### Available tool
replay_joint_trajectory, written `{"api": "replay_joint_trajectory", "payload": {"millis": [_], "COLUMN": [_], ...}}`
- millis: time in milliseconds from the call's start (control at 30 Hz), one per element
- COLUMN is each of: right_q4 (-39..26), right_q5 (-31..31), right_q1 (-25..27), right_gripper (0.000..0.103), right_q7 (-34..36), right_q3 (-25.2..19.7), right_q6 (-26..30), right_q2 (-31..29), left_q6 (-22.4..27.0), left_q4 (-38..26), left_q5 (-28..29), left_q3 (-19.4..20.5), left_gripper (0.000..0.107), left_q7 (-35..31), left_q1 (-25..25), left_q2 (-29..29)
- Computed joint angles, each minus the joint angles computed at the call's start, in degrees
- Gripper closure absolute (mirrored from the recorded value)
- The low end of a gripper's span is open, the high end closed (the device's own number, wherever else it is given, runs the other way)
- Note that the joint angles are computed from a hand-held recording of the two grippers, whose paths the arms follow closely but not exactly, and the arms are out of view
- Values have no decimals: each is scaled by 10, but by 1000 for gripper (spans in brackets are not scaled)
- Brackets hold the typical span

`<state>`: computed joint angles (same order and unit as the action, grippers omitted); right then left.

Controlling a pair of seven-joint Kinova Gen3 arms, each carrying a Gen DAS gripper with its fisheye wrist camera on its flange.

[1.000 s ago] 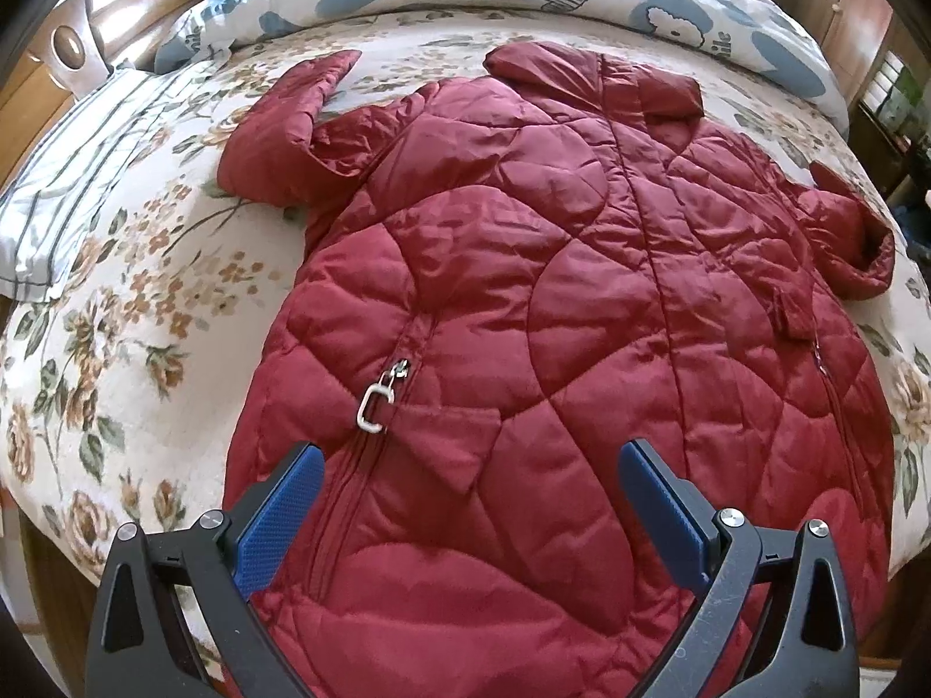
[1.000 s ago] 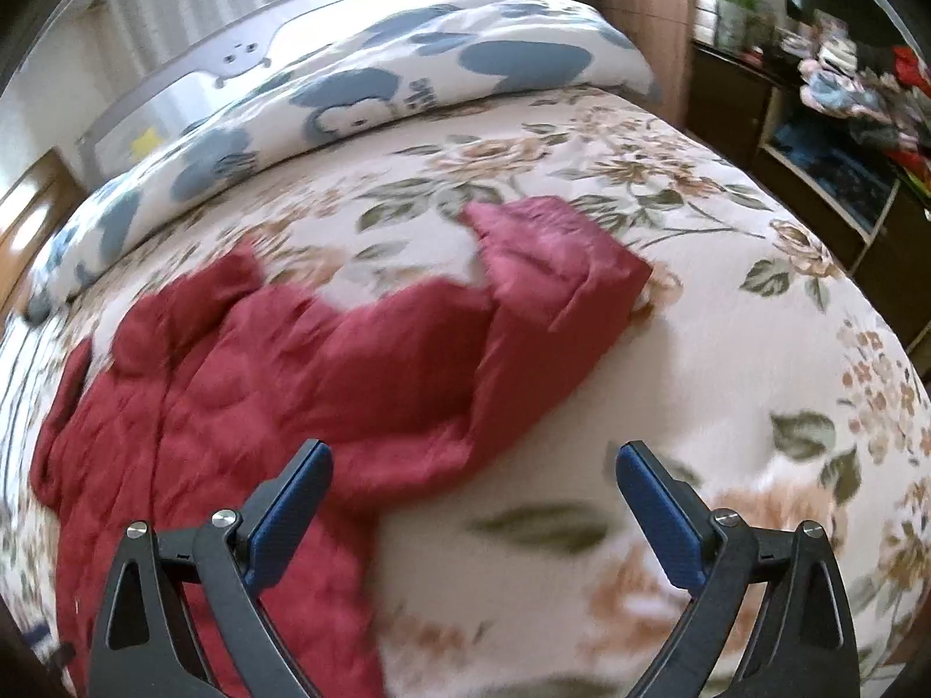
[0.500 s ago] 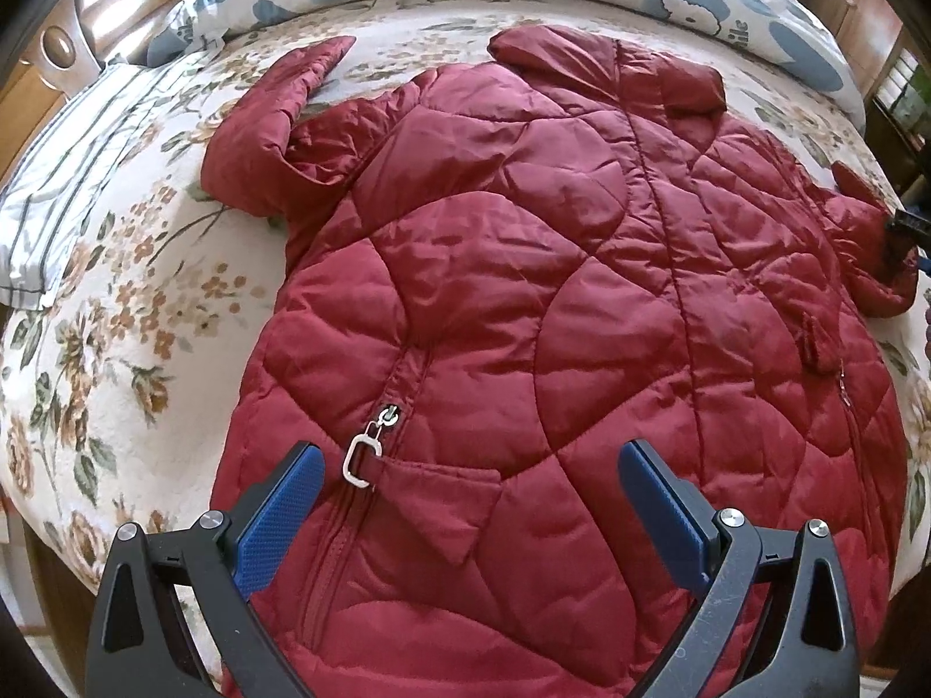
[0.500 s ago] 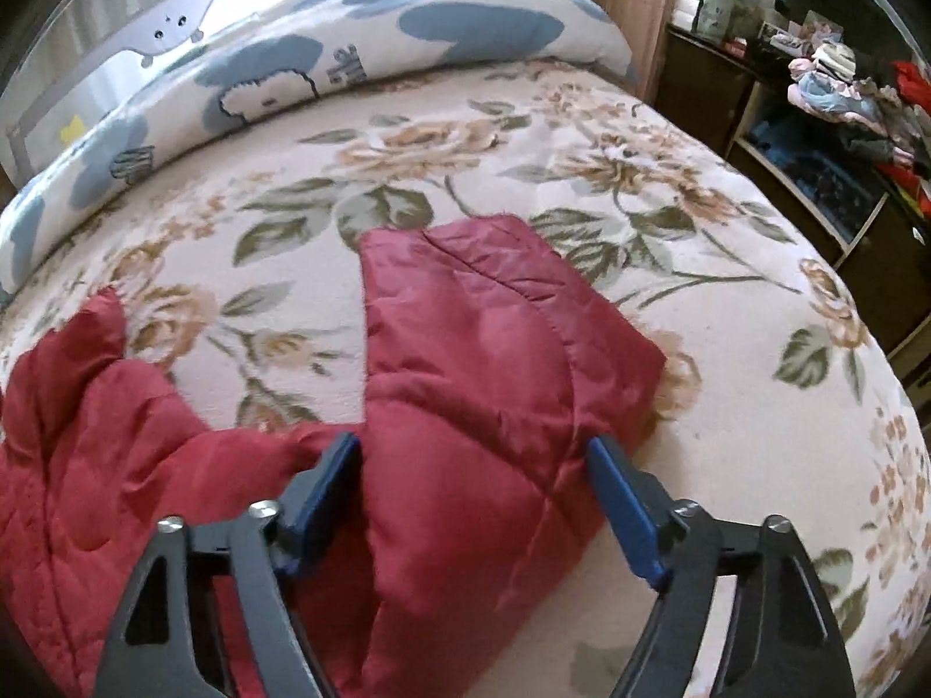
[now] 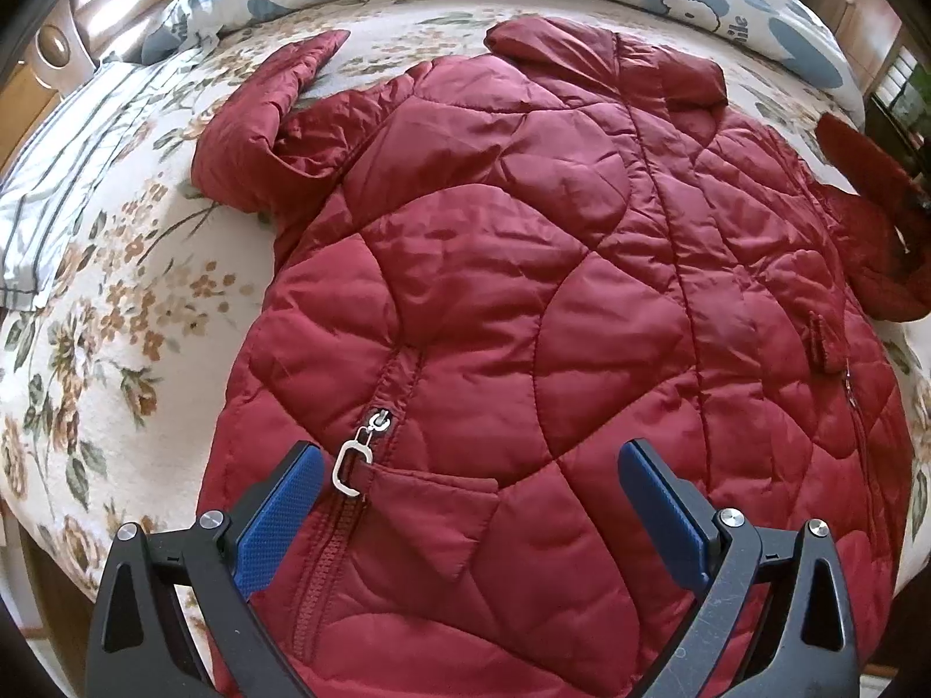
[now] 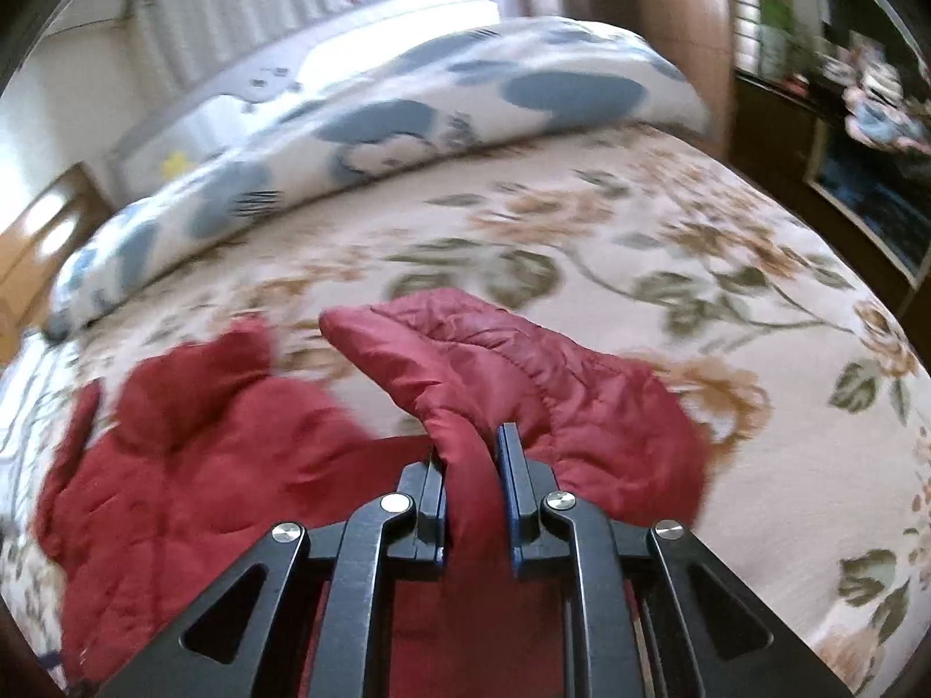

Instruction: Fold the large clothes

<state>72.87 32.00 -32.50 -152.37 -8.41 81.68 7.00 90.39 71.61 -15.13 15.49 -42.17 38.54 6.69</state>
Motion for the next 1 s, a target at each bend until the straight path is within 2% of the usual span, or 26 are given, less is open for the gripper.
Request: {"api": "replay_joint_trajectory", "payload": {"millis": [133,333,533,633,700,833,933,1000], "right_q4": [-14,-28,3,3,2,1,9,11], "right_q5": [-14,-82,-137,-173,-197,-233,-249,-249], "right_q1": [-27,-58,-79,-80,-83,-87,-85,-89], "right_gripper": [89,89,89,88,87,84,83,83], "right_q7": [3,45,88,139,174,210,213,211], "right_q3": [-21,-34,-30,-36,-38,-32,-24,-21], "right_q6": [-40,-96,-175,-204,-217,-225,-236,-240], "right_q2": [0,36,59,76,87,101,101,101], "left_q6": [-12,-43,-108,-135,-147,-160,-169,-170], "left_q4": [14,41,84,95,96,65,31,-2], "left_q5": [12,27,135,186,200,209,217,223], "left_q3": [-3,-2,-26,-43,-46,-50,-54,-56], "left_gripper": [5,6,6,6,6,6,7,12], "left_q7": [-1,-9,-74,-120,-138,-172,-203,-221], "left_q1": [-9,-32,-103,-143,-161,-184,-195,-198], "left_q2": [-11,-34,-68,-75,-74,-43,4,45]}}
